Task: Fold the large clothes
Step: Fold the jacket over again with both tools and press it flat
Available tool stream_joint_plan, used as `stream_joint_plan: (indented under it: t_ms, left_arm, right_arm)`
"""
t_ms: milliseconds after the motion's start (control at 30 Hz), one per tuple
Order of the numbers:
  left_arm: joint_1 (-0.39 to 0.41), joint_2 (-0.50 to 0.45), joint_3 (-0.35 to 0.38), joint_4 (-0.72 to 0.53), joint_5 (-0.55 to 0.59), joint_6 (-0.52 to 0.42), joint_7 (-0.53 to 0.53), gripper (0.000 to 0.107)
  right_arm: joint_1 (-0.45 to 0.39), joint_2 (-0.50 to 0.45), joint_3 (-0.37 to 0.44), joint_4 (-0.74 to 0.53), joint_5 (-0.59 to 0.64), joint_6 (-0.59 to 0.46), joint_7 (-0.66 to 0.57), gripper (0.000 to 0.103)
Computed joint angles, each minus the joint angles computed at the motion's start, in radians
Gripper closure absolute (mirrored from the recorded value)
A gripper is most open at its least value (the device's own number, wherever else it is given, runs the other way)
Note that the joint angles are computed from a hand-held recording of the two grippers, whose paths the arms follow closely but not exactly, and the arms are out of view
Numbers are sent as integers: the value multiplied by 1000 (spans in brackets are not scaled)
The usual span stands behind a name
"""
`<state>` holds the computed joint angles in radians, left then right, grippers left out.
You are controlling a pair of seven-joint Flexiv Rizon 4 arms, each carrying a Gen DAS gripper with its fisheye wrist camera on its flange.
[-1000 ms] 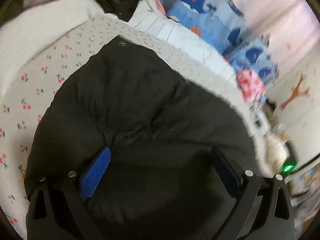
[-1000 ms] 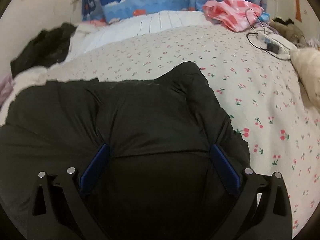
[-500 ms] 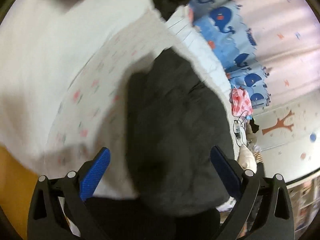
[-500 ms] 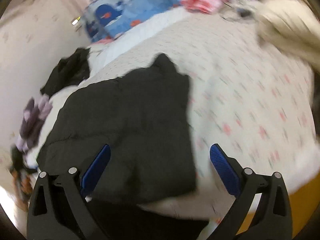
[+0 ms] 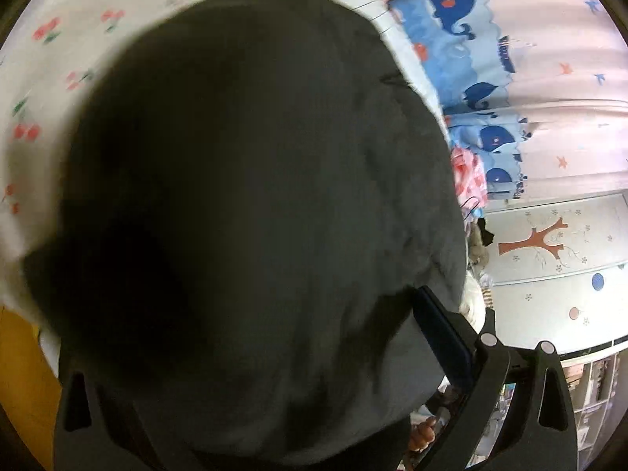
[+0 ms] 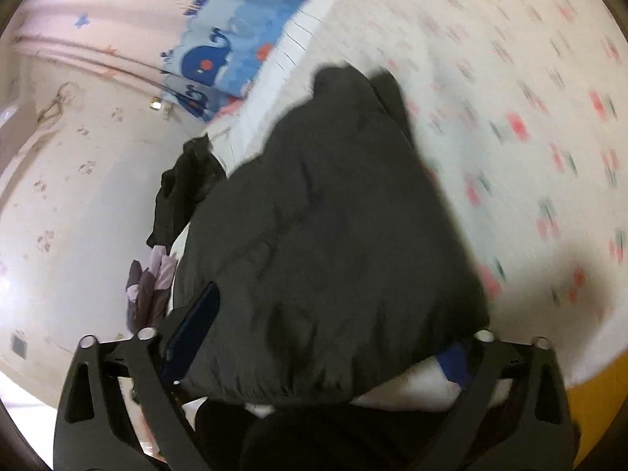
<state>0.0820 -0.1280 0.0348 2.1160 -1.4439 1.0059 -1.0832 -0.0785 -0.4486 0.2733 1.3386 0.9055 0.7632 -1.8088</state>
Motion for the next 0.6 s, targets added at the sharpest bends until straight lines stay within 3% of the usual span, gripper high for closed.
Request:
stream_joint_plan:
  t_ms: [33,133,233,367,433,467,500,533,600]
  left_arm:
    - [-5,-13,-9,-22,-2,16,3,36]
    - [-12,-51,-33,-93,-13,25,2,62]
    - [-33,-61,-53,-134,-23,70,21,68]
    - [-39,-78,-51,-131,76,53,-35,67]
    - [-21,-100,-49,-110,115,-3,-71,44]
    - [-17,-98,-54,-95,97,-17,-67,41]
    - [-18,-88,-58,-81,70,-20,-42,40]
    - [-20,-79,-55,-74,82,-18,-39,35]
    - [-35,-54,-43,-56,151,25,-75,25]
  right_arm:
    - [26,-27,-17,-45,-37,3,27,76]
    - [60,-129,-32,-226,-100,12,80,85]
    - [44,-183,-4,-352,-119,28,97,88]
    - [29,-191,-12,-334,-223,-30,103,88]
    - [14,-201,-26,-295,-274,-104,134,81]
    - [-14,-190,-17,-254,-253,-94,129,68]
    - [-35,-168,-10,-207,-229,-52,110,58]
    - [-47,-139,-9,-158,-213,9,90,57]
    - [-11,-77,-50,-66,-257,177,103,45]
